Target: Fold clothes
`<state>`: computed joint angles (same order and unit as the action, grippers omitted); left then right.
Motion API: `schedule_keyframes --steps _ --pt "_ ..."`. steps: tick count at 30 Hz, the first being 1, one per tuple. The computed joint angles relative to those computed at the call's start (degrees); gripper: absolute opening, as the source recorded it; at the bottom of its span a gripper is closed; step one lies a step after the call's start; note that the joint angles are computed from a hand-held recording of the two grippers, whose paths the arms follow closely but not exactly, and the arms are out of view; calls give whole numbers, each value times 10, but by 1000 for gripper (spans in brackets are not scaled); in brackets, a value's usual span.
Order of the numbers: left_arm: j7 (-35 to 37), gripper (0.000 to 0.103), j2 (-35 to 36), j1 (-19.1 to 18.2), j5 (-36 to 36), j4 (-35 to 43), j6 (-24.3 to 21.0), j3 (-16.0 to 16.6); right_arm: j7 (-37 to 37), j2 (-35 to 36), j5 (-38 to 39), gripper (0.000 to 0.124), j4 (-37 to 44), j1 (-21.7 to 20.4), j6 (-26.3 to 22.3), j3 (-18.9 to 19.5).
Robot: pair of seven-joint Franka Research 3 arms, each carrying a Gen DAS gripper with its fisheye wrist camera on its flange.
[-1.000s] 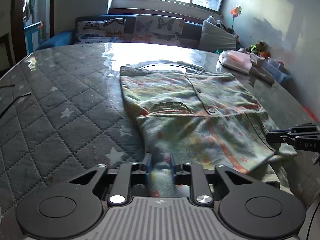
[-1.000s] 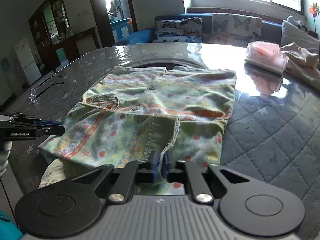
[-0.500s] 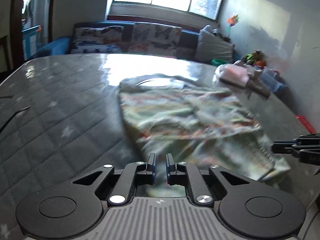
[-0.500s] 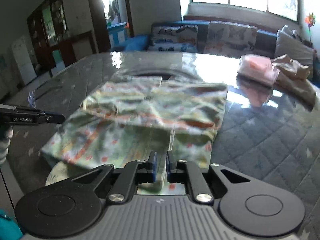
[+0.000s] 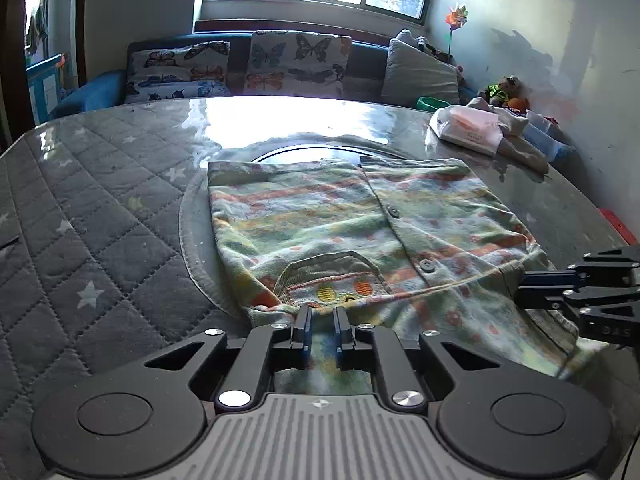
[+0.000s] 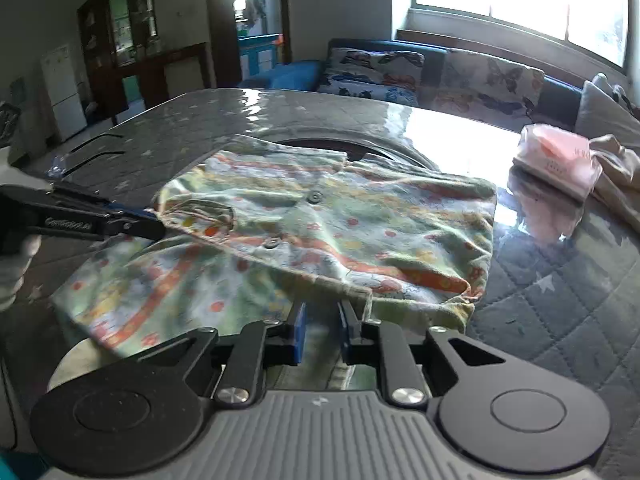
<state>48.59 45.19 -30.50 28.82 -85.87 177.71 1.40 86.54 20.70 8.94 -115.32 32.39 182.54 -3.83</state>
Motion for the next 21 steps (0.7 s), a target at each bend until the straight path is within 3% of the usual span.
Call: schedule_keyframes --steps 4,6,8,10,13,17,20,21 --pt "29 19 -33 7 15 -48 29 -19 -61 -38 12 29 -40 -75 -2 89" --pt "50 21 -47 12 18 -74 45 -33 -82 -50 22 31 -56 -90 -16 109" --pt "74 21 -56 13 21 -92 54 -45 -89 -53 15 32 -63 -77 -25 96" --pt "85 21 -58 -18 23 -97 54 -17 -84 -59 0 32 -74 -51 -15 71" --pt "95 22 -56 -45 28 -99 44 5 -93 -68 13 34 -84 -64 -3 88" --pt "80 27 -55 -86 34 -96 38 50 -84 -66 -2 35 -87 -34 -5 57" --pt "71 33 -80 -63 25 -118 35 22 -72 -86 -24 38 -105 -5 -3 27" --pt "69 41 -91 -50 19 -129 35 6 -66 -93 -35 39 -112 5 -3 15"
